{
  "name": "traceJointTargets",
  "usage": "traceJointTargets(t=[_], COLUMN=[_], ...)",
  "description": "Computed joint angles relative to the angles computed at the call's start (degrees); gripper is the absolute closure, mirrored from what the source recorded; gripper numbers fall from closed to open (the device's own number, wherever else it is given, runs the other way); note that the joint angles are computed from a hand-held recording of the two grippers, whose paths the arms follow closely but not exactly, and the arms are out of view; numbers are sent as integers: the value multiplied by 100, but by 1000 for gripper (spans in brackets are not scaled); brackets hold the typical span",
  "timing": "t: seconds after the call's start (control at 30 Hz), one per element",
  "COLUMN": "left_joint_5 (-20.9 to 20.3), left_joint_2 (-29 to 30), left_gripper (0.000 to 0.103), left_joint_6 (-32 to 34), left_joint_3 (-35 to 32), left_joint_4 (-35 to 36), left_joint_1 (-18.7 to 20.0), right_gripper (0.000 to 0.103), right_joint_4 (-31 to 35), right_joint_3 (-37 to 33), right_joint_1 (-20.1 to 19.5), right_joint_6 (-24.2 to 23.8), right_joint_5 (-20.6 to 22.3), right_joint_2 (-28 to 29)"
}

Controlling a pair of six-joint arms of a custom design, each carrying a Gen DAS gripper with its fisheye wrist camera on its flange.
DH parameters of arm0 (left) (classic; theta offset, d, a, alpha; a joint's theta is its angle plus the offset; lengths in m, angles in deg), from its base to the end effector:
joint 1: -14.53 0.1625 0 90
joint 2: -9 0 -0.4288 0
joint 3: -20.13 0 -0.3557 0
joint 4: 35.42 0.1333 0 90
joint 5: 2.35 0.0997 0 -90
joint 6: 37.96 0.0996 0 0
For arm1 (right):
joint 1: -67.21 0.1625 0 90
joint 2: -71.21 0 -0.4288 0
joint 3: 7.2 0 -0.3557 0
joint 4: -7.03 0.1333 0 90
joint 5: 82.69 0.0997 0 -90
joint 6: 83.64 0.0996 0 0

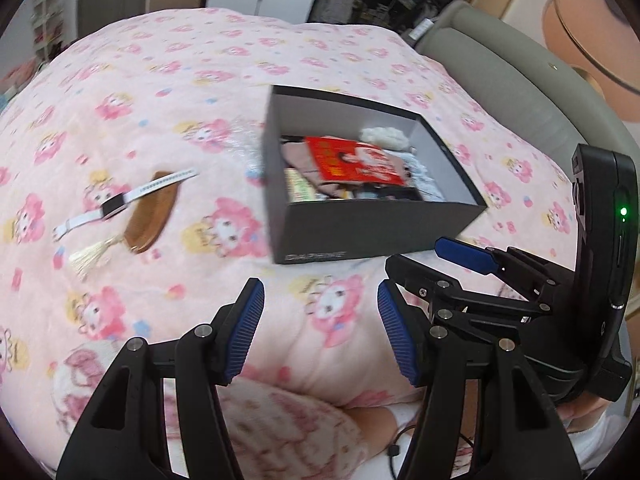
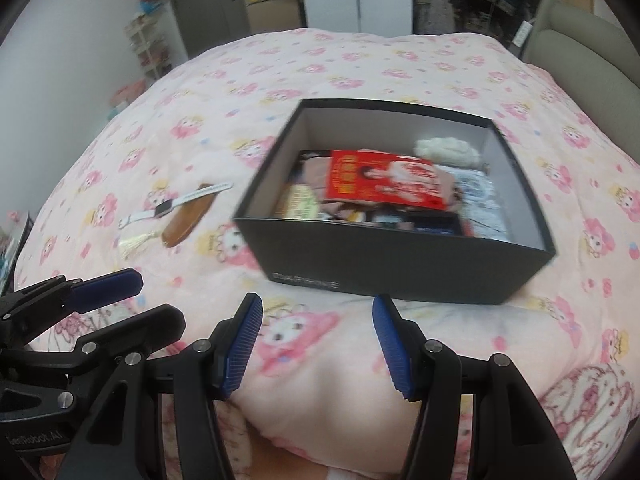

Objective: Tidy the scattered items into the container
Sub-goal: 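Move both tools toward the wooden comb beside the watch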

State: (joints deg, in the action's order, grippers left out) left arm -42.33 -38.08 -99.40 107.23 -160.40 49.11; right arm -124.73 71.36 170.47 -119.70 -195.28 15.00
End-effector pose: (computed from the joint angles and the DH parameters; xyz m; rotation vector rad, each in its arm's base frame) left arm -0.4229 -0.5461 0.1753 -0.0787 2.4578 -0.9206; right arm 0.2512 -0.6518 0.3300 1.0314 -2.4651 0.3423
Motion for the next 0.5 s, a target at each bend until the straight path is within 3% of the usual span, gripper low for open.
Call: traceJointTargets(t=[0.23,0.5], left_joint_5=[268,354], left_joint_2=[-703,-1291], left_gripper=[43,43], left_joint_6=[-1192,-1813], left_joint_3=[699,1257], left_joint_4=[599,895], left_joint_1=[-56,89], right_gripper=[49,49], right_joint_4=[64,192], right_joint_3=[144,68], right_joint_1=[289,598], right_joint_6=[102,184], right_joint_5=[127,15], right_joint_2=[235,712])
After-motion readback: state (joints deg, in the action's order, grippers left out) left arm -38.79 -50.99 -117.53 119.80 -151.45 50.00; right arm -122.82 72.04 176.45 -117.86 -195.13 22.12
